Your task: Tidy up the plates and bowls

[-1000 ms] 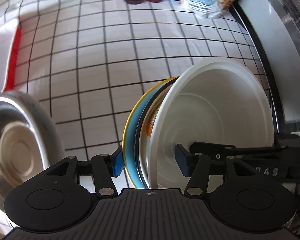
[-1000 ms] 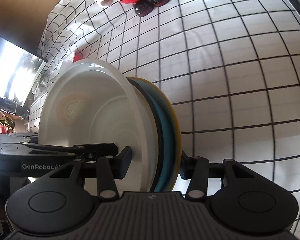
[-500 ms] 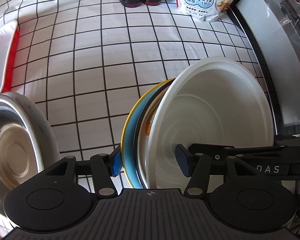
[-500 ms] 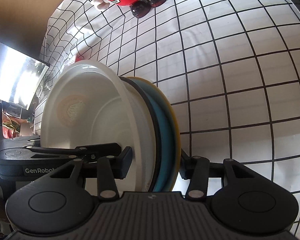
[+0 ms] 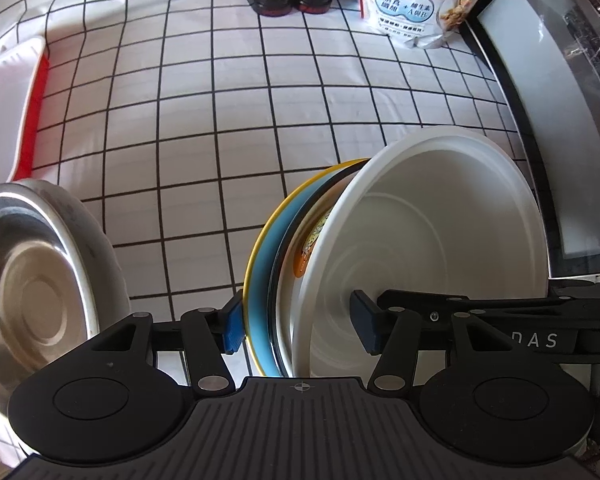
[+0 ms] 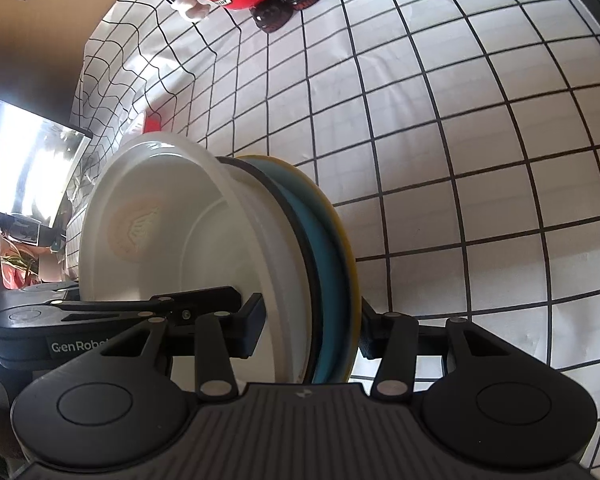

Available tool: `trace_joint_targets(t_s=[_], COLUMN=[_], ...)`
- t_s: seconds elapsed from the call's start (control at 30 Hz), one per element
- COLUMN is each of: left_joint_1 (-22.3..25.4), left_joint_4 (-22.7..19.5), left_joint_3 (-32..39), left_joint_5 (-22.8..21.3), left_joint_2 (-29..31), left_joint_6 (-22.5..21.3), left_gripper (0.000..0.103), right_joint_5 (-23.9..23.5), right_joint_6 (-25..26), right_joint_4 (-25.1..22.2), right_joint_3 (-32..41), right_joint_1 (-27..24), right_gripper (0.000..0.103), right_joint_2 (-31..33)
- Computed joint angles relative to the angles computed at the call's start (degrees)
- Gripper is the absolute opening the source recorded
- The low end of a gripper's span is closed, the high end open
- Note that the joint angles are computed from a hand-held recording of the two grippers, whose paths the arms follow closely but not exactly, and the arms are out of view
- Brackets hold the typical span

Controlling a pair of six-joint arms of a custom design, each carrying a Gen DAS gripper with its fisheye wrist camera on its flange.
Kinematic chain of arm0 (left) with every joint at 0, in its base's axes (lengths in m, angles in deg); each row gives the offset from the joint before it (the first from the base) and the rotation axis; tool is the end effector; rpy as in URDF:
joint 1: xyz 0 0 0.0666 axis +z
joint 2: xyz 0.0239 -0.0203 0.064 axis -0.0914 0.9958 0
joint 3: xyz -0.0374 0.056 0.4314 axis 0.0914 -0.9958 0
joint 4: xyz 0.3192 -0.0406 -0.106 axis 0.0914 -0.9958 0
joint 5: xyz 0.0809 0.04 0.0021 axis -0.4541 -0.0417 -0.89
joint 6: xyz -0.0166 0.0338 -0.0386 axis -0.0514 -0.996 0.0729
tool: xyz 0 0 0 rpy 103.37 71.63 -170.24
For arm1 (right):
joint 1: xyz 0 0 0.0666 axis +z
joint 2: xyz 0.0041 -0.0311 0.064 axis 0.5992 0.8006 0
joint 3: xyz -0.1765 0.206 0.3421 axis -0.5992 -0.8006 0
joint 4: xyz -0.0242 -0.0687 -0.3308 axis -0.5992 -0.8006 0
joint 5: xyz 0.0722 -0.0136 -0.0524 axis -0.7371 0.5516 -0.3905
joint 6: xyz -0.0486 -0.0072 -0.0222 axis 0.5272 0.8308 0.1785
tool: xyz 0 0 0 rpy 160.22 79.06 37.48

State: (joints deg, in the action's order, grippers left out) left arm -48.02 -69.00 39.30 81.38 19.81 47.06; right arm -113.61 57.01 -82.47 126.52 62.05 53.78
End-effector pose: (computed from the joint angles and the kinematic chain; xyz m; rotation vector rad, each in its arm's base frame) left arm 0.3626 -0.3364 0.4455 -0.3416 2.9653 -0.2751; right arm 0.4322 0.2258 0.3685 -0.4148 2.9399 0.9910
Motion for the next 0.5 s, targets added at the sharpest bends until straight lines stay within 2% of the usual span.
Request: trace_joint_targets(t_s=[0.33, 0.5], left_joint_1=[0.8, 1.6], left_joint_4=[-3.0, -6.0], left_joint_3=[2.6, 3.7], left_joint_5=[-0.7, -3.8], left_joint_2=[-2.0, -5.7], left_joint_6=[-0.5, -0.2], left_gripper=[0.059, 0.06], right_joint_5=[1.1, 1.4], right_joint_6=[-0.3, 0.1], right_joint_4=[-3.5, -5.8], right_joint_3=[5.1, 10.9], right_joint_1=[1.5, 4.5], right_gripper=[0.048, 0.049], right_joint_2=[-0.5, -0.3])
